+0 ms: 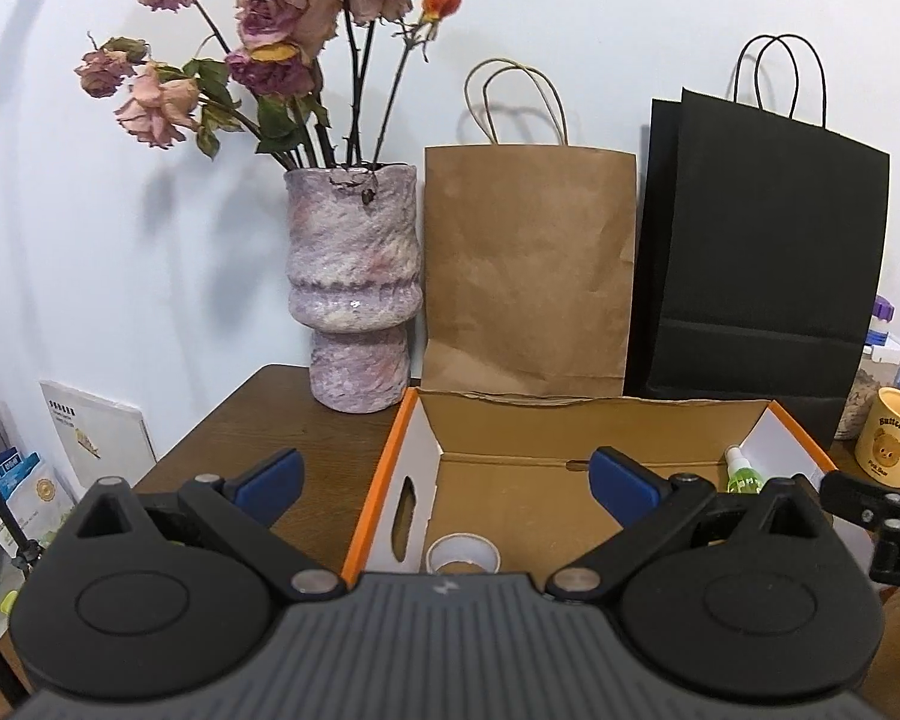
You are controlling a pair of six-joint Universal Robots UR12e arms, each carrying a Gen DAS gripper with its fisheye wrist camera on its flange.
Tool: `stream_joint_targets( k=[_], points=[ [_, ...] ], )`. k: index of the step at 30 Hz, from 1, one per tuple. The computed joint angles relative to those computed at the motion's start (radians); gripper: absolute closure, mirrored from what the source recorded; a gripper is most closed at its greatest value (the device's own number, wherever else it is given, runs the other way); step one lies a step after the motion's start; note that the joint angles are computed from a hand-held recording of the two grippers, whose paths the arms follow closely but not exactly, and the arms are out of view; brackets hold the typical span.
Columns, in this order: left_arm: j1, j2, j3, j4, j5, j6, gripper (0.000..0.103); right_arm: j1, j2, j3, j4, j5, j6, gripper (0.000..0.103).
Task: Organize rigid objects
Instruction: 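Withdraw both grippers from the box toward the remaining items on the table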
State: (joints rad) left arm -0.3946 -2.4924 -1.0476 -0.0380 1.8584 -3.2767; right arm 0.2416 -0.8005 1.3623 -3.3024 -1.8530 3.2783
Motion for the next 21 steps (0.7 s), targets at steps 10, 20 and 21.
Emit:
stream_joint_targets(
  k=[10,20,21],
  points=[
    [-0.001,0.053,-0.106,0.054,-0.003,0.019,0.000,0.006,-0.058,0.108,-0.065,0.006,-0.022,0.000],
    [-0.001,0.112,-0.223,0.114,-0.027,0.033,0.000,0.020,-0.103,0.197,-0.093,-0.005,-0.034,0.000],
    [-0.001,0.116,-0.232,0.120,-0.028,0.032,0.000,0.021,-0.106,0.204,-0.094,-0.006,-0.034,0.000]
  ],
)
